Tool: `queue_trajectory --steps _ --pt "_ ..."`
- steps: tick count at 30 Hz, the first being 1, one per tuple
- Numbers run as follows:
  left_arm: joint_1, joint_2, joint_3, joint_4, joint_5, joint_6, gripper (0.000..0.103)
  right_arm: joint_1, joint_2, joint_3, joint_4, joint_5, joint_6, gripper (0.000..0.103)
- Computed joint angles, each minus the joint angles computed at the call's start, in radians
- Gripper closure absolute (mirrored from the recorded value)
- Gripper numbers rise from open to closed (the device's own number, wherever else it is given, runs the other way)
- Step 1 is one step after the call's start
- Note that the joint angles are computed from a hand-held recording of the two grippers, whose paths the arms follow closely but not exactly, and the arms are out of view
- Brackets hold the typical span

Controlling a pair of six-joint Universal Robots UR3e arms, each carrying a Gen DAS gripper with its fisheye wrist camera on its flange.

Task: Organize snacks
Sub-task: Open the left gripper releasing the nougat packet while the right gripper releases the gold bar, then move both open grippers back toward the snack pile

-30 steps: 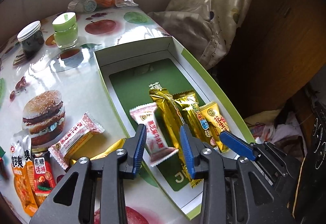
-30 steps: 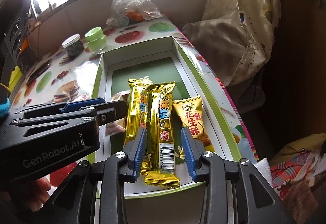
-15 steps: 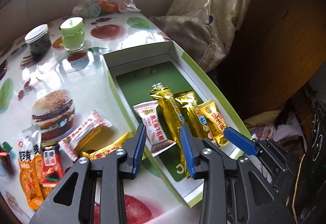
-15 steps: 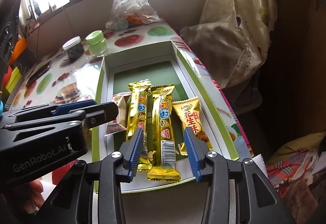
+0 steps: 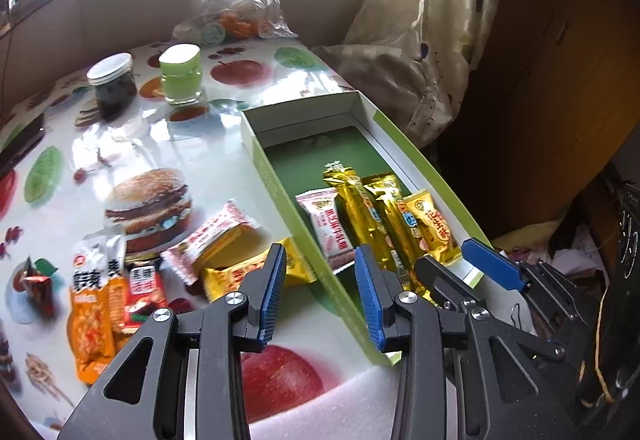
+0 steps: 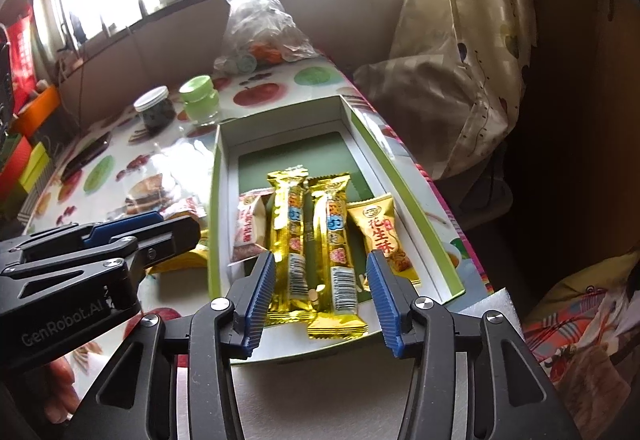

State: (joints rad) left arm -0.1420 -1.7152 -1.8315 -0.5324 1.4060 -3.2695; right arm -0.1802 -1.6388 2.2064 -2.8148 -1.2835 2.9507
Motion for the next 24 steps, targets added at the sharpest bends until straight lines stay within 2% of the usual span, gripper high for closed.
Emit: queue_trajectory --steps 13,24 --pt "0.057 0.16 -0.167 0.04 0.072 0.018 0.064 0.067 -0.029 0.016 -0.017 0.005 0.048 0.056" --pt "0.156 0.295 -0.31 0.046 0.061 0.051 0.064 0.115 -0.018 0.011 -0.051 0.027 0.075 0.055"
